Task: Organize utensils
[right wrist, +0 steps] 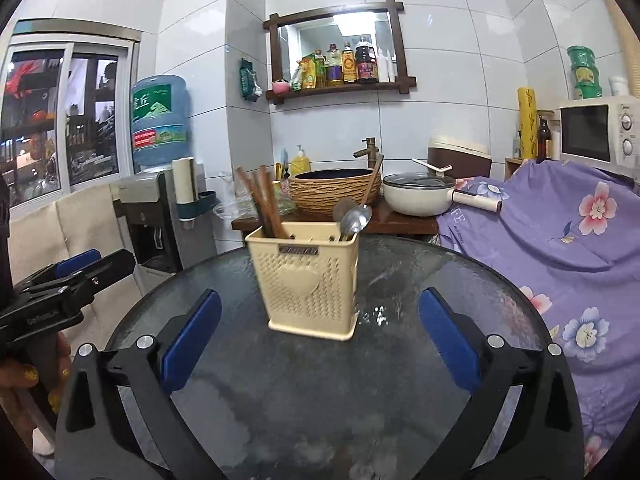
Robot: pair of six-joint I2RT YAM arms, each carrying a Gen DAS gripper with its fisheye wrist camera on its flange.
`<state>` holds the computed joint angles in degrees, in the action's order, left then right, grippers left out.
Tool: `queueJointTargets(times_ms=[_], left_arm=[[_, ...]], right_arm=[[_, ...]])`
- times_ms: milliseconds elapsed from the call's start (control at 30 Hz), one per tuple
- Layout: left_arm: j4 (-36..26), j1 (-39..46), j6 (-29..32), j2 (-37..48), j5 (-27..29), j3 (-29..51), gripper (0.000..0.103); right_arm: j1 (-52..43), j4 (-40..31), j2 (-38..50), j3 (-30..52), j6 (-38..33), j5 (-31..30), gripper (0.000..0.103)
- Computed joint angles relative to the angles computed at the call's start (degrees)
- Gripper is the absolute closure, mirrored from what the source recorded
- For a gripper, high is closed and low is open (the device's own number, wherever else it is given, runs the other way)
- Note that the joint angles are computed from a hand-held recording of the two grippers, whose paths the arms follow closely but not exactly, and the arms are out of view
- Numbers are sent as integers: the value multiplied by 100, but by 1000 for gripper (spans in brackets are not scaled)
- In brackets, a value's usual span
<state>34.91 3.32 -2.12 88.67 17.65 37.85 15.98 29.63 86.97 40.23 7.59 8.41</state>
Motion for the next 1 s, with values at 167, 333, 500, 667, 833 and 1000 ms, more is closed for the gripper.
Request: queueJointTargets(times_ms=[167, 333, 500, 667, 833, 1000], left_arm=[[919, 365, 199, -712, 80, -1529, 7], [1201, 717, 312, -1471, 392, -2676, 7], [713, 971, 691, -2149, 826, -3206, 7], [673, 1332, 667, -2713, 1084, -3639, 7], [629, 1350, 647, -2575, 1041, -3577, 7], [652, 1265, 659, -2663, 962, -3616, 7]], right_arm=[[1006, 831, -752, -1487, 140, 1040, 6], [2302, 1101, -1225, -2446, 382, 2502, 6], [3291, 948, -1858, -3031, 816, 3598, 6], [4089, 160, -2442, -3194, 1179, 4654, 6], [4067, -169, -2707, -3275, 1406, 4627, 6], [3897, -216, -2726, -3287, 1438, 4502, 6]])
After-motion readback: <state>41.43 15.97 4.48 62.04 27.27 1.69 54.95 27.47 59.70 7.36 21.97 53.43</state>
